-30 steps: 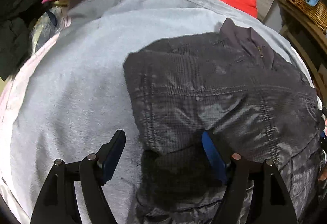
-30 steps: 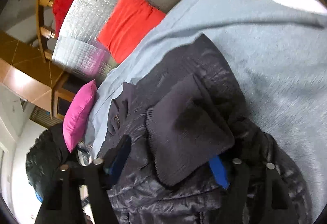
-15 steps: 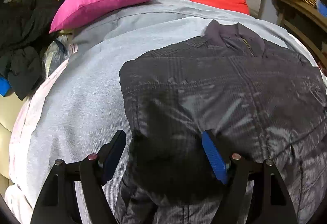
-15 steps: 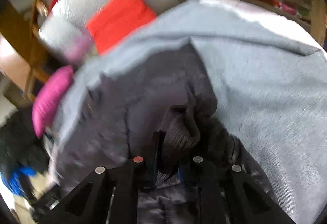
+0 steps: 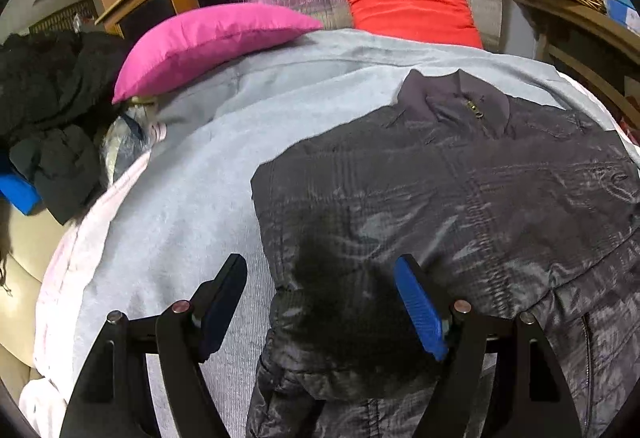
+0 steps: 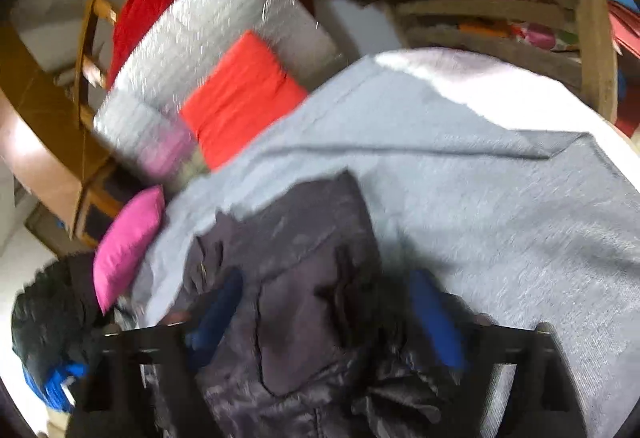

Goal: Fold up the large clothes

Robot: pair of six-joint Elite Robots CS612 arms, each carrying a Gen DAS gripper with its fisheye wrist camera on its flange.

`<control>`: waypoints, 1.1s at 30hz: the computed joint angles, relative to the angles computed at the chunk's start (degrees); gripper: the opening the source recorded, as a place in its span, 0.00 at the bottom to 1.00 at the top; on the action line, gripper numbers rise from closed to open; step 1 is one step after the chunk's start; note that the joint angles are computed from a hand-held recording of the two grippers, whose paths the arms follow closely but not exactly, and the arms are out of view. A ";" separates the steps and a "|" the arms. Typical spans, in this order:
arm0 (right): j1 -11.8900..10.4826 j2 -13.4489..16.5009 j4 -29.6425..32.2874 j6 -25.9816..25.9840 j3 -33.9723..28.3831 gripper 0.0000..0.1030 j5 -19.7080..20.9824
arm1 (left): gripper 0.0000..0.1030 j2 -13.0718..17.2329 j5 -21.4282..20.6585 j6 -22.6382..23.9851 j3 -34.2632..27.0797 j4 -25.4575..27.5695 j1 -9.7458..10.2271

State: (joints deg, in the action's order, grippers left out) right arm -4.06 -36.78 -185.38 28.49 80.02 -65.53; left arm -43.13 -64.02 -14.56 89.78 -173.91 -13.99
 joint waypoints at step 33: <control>-2.50 6.80 24.93 -5.84 -10.60 0.87 24.08 | 0.86 2.13 -33.68 -15.47 -4.55 4.24 9.65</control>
